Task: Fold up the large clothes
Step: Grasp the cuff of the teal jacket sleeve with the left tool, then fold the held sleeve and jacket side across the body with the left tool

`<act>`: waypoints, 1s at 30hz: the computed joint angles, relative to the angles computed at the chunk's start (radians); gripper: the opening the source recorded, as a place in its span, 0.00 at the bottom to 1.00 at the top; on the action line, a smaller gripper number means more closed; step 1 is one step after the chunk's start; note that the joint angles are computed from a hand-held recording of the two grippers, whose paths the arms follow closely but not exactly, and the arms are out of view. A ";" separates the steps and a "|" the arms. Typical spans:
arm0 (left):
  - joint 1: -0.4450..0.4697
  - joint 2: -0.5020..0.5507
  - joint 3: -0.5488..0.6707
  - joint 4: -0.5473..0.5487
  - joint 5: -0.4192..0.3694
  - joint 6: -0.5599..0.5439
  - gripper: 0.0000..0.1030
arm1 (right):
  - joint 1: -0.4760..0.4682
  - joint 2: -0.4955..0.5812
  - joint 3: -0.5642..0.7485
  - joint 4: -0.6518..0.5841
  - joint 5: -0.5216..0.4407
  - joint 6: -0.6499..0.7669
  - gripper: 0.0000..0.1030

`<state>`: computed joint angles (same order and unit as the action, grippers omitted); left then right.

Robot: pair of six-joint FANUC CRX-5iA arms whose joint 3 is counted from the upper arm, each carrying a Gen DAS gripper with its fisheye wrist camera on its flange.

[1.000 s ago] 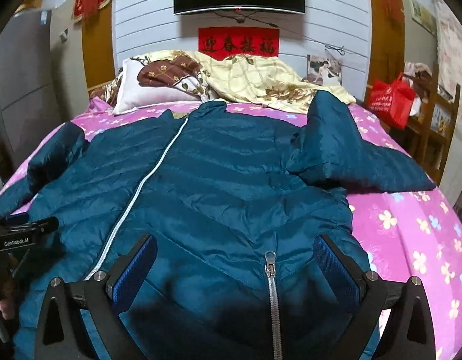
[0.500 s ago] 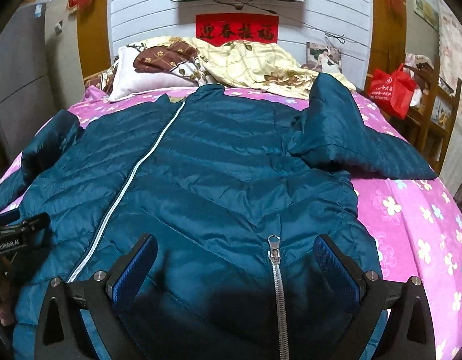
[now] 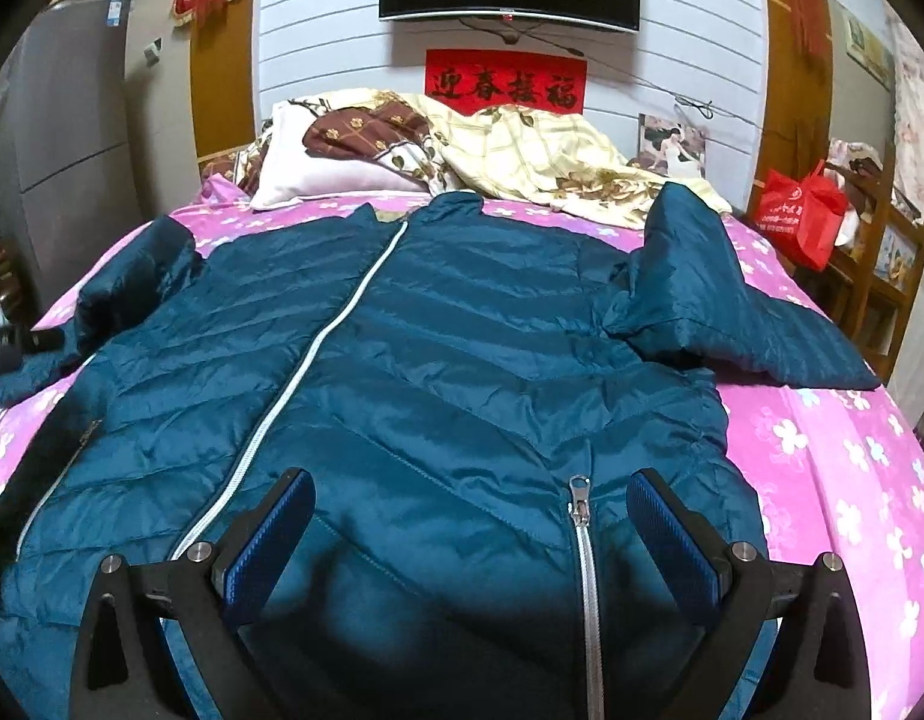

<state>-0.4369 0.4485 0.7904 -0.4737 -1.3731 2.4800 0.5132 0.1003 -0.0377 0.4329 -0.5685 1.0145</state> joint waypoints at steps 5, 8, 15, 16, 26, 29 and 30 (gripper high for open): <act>0.173 -0.207 -0.309 0.107 0.140 0.053 1.00 | 0.002 -0.016 -0.022 0.020 0.010 0.000 1.00; 0.243 -0.291 -0.468 0.168 0.231 0.061 0.99 | -0.002 -0.015 -0.017 0.001 0.011 0.005 1.00; 0.306 -0.350 -0.658 0.289 0.430 0.101 0.97 | 0.002 0.013 0.035 -0.082 -0.020 0.062 1.00; 0.298 -0.334 -0.633 0.267 0.419 0.111 0.97 | 0.007 0.014 0.031 -0.071 -0.020 0.063 1.00; 0.351 -0.338 -0.668 0.170 0.558 0.373 0.59 | 0.007 0.028 0.048 -0.088 -0.042 0.081 1.00; 0.376 -0.337 -0.674 0.181 0.542 0.441 0.24 | 0.007 0.033 0.056 -0.097 -0.051 0.091 1.00; 0.384 -0.337 -0.679 0.194 0.551 0.451 0.21 | 0.008 0.035 0.059 -0.097 -0.054 0.093 1.00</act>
